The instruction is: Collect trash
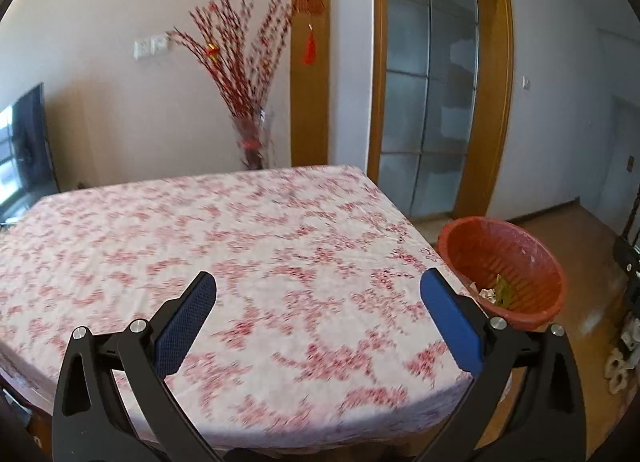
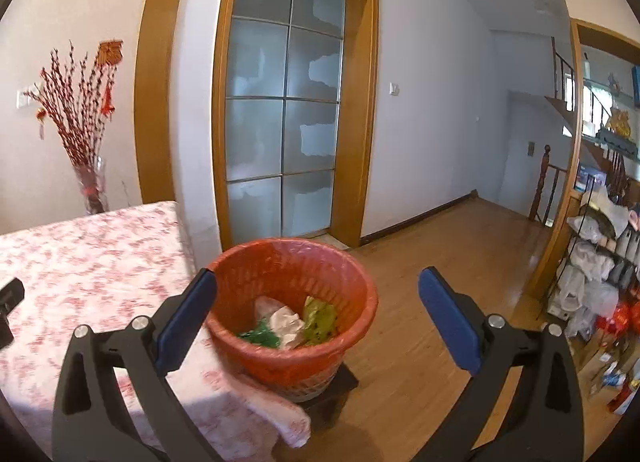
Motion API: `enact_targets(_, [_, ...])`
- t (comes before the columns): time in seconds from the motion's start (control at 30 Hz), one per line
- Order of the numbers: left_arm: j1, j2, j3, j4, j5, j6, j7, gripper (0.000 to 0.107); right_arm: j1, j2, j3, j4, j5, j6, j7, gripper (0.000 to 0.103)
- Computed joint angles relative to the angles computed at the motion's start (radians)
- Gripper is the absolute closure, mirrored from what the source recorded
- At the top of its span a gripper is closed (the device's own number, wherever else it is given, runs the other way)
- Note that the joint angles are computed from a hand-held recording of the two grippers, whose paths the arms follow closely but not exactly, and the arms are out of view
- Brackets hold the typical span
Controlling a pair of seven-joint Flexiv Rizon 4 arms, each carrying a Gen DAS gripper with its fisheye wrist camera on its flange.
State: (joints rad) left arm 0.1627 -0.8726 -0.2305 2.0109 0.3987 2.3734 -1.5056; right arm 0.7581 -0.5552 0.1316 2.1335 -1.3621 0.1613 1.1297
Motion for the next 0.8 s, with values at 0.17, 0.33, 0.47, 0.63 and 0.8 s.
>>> enact_targets(0.17, [-0.011,-0.004,0.051,0.072,-0.014,0.121,0.002,0.006,0.041,-0.018,0.016,-0.024,0.017,-0.009,0.015,0.004])
enact_targets(0.33, [0.017,-0.004,0.058,0.112,0.010,0.143,-0.020,0.006,0.070,-0.042,0.018,-0.049,0.010,0.012,-0.005,0.004])
enact_targets(0.47, [0.016,-0.011,0.077,0.135,0.007,0.176,-0.015,0.006,0.085,-0.053,0.014,-0.063,0.012,0.032,-0.014,0.004])
enact_targets(0.63, [0.018,-0.020,0.088,0.152,0.004,0.204,-0.010,0.006,0.111,-0.070,0.012,-0.091,0.041,0.027,-0.038,0.004])
enact_targets(0.8, [0.024,-0.023,0.092,0.164,0.005,0.219,-0.011,0.006,0.119,-0.079,0.007,-0.101,0.053,0.046,-0.047,0.004])
